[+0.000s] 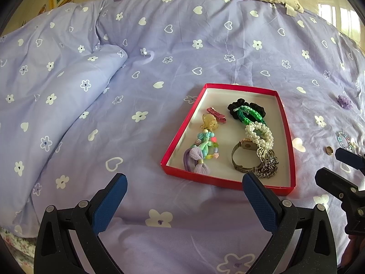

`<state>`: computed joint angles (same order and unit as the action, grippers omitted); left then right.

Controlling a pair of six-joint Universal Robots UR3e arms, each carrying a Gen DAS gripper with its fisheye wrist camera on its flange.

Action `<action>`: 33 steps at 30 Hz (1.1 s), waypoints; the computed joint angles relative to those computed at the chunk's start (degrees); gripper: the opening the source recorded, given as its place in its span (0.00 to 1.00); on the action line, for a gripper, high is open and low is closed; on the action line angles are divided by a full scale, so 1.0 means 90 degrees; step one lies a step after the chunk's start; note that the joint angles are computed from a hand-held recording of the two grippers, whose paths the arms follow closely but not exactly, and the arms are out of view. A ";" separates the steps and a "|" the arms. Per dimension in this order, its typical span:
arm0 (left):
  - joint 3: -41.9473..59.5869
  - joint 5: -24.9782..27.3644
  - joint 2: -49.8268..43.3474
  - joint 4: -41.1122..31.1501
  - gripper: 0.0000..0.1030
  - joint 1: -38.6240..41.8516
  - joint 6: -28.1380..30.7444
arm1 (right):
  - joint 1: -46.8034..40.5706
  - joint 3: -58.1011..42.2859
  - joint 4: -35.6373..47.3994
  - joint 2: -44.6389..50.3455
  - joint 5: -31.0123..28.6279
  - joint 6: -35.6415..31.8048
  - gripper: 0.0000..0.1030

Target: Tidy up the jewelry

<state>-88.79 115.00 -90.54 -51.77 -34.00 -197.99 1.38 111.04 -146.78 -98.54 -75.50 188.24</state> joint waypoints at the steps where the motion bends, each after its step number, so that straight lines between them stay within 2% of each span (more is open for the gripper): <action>1: 0.0004 -0.0001 -0.0002 -0.0003 0.99 -0.0002 -0.0005 | 0.0000 0.0000 0.0000 0.0000 0.0000 0.0000 0.94; 33: -0.0100 -0.0075 0.0038 0.0092 0.99 0.0018 0.0032 | 0.0007 -0.0006 0.0004 -0.0020 0.0027 0.0006 0.94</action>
<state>-89.69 114.32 -90.19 -50.94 -33.83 -197.70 1.44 110.99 -146.74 -98.72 -75.26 188.30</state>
